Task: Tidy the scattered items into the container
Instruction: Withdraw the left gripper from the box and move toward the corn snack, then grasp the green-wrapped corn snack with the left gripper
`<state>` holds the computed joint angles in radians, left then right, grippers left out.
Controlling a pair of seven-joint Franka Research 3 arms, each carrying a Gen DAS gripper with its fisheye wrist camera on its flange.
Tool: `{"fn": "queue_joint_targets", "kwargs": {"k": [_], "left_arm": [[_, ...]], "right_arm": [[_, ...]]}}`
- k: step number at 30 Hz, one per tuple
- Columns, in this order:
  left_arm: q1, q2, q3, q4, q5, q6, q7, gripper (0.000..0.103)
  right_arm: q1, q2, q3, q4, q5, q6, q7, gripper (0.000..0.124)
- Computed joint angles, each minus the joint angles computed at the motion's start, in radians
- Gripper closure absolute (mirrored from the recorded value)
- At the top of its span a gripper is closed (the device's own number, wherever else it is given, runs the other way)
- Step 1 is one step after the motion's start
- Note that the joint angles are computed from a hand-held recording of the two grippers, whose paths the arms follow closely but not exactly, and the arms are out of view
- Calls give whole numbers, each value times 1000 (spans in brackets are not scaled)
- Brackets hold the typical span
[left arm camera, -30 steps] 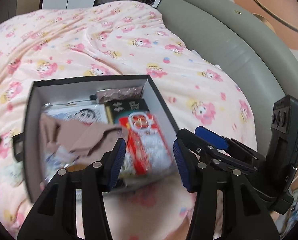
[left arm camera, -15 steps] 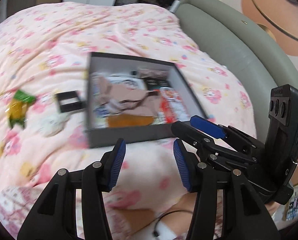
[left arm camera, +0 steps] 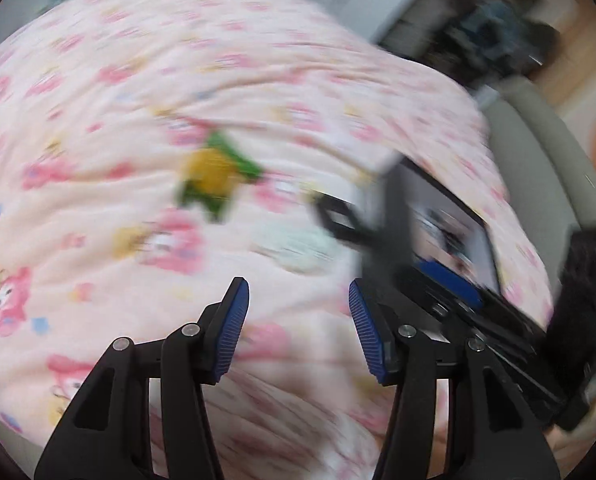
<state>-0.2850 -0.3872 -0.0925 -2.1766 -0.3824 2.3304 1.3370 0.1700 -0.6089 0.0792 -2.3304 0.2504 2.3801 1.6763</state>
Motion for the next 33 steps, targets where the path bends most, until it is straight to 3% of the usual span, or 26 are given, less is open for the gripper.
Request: {"fn": "queue_joint_targets", "kwargs": {"k": [7, 12, 16, 19, 21, 25, 26, 28, 33], "left_arm": [[111, 247, 14, 111, -22, 35, -149, 50], [176, 421, -14, 246, -113, -5, -108, 50], [218, 457, -47, 248, -179, 41, -57, 42], [256, 488, -64, 246, -378, 44, 49, 39], [275, 514, -74, 264, -466, -15, 99, 39], [266, 482, -90, 250, -428, -4, 138, 44], [258, 464, -92, 241, -415, 2, 146, 48], [236, 425, -92, 224, -339, 17, 126, 72], [176, 291, -78, 153, -366, 35, 224, 70]], "right_arm": [[49, 247, -25, 153, 101, -21, 11, 81], [48, 441, -14, 281, 54, -56, 43, 82], [63, 548, -19, 343, 58, -49, 10, 81], [71, 625, -20, 391, 50, -41, -7, 79], [69, 667, -23, 413, 96, -42, -39, 77], [54, 654, -20, 381, 333, -4, -184, 83], [60, 635, -20, 362, 301, 25, -160, 83], [65, 599, -22, 334, 266, 49, -141, 84], [66, 446, -33, 245, 210, 47, -112, 87]]}}
